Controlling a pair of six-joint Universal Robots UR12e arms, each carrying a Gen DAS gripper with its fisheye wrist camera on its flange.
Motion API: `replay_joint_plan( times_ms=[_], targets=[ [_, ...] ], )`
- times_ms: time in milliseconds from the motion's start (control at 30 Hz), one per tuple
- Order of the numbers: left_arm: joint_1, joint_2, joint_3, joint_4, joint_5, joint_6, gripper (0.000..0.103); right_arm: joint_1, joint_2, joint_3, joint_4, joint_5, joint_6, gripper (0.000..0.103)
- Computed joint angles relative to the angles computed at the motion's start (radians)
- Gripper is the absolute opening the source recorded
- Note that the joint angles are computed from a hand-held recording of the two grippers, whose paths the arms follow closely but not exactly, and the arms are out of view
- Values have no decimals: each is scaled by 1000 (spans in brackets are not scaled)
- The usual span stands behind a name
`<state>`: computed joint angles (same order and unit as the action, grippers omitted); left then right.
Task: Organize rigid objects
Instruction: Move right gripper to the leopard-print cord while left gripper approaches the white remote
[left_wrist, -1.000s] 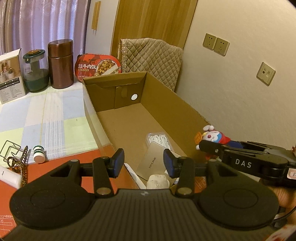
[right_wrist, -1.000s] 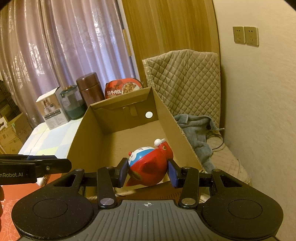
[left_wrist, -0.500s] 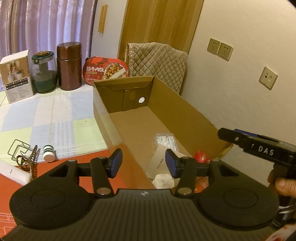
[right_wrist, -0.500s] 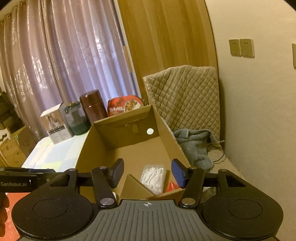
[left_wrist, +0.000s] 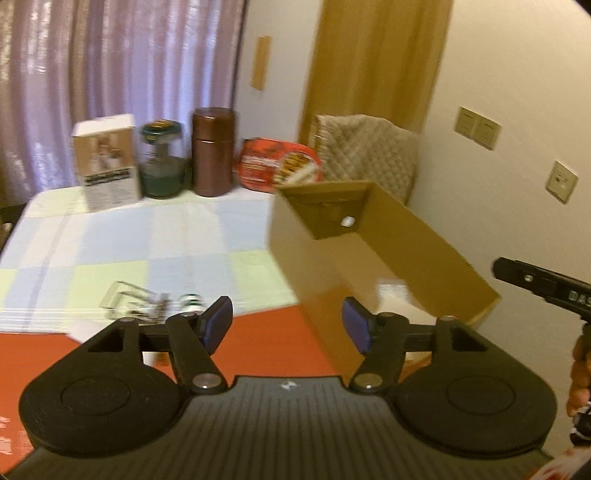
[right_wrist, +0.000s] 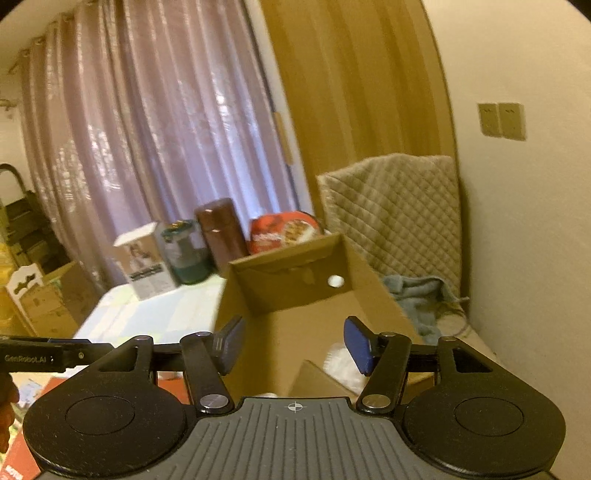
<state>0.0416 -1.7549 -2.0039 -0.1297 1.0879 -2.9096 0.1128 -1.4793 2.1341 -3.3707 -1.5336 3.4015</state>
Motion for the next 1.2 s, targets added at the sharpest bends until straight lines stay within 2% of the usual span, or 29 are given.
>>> replay_joint_plan(
  times_ms=[267, 567, 867, 1200],
  targets=[
    [94, 28, -23, 55, 70, 14, 72, 78, 37, -40, -24, 52, -33, 62],
    [168, 19, -47, 68, 116, 23, 75, 148, 111, -98, 19, 71, -40, 64],
    [190, -13, -63, 78, 139, 26, 76, 186, 147, -127, 69, 70, -42, 64],
    [178, -105, -31, 96, 164, 30, 76, 192, 248, -194, 97, 83, -46, 64]
  ],
)
